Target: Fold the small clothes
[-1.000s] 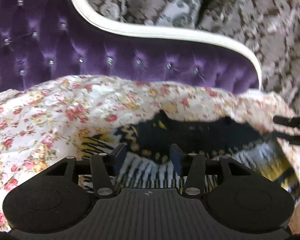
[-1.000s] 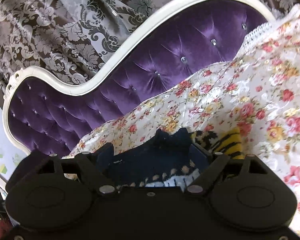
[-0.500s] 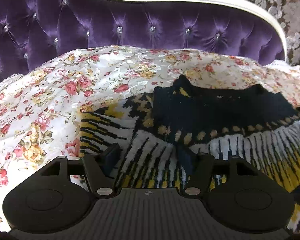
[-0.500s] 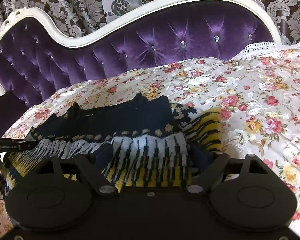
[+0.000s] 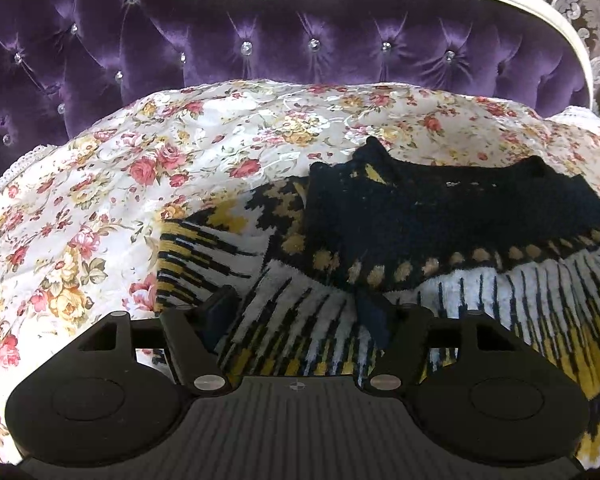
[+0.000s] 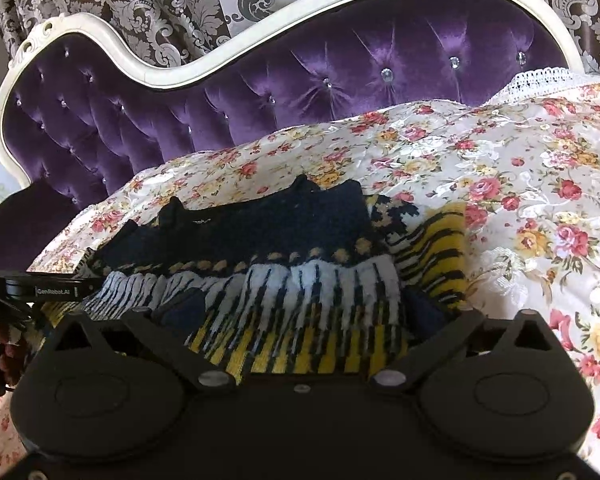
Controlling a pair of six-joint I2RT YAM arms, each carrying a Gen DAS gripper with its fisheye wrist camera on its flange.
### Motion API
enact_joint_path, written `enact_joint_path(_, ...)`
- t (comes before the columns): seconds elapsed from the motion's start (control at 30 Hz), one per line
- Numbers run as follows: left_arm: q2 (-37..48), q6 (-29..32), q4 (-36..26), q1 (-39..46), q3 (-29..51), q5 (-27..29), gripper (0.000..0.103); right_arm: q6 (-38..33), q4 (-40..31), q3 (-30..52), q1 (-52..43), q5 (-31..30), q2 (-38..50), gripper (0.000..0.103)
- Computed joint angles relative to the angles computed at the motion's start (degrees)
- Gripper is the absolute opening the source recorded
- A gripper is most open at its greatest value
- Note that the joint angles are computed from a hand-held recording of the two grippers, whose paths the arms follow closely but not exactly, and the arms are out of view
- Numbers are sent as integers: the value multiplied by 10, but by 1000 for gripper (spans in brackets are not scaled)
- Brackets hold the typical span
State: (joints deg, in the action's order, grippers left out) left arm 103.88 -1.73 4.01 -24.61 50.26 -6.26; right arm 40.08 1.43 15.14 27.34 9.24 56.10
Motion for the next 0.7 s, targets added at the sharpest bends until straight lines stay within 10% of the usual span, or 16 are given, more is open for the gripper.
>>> enact_joint_path(0.23, 2, -6, 6, -8, -3, -15, 68, -1, -28, -2, -31, -49, -34, 99)
enact_joint_path(0.53, 3, -7, -4, -6, 4, -12, 68, -12, -96, 12, -15, 19, -66, 12)
enact_joint_path(0.7, 2, -7, -4, -5, 4, -11, 68, -36, -135, 32, -14, 69, -37, 11)
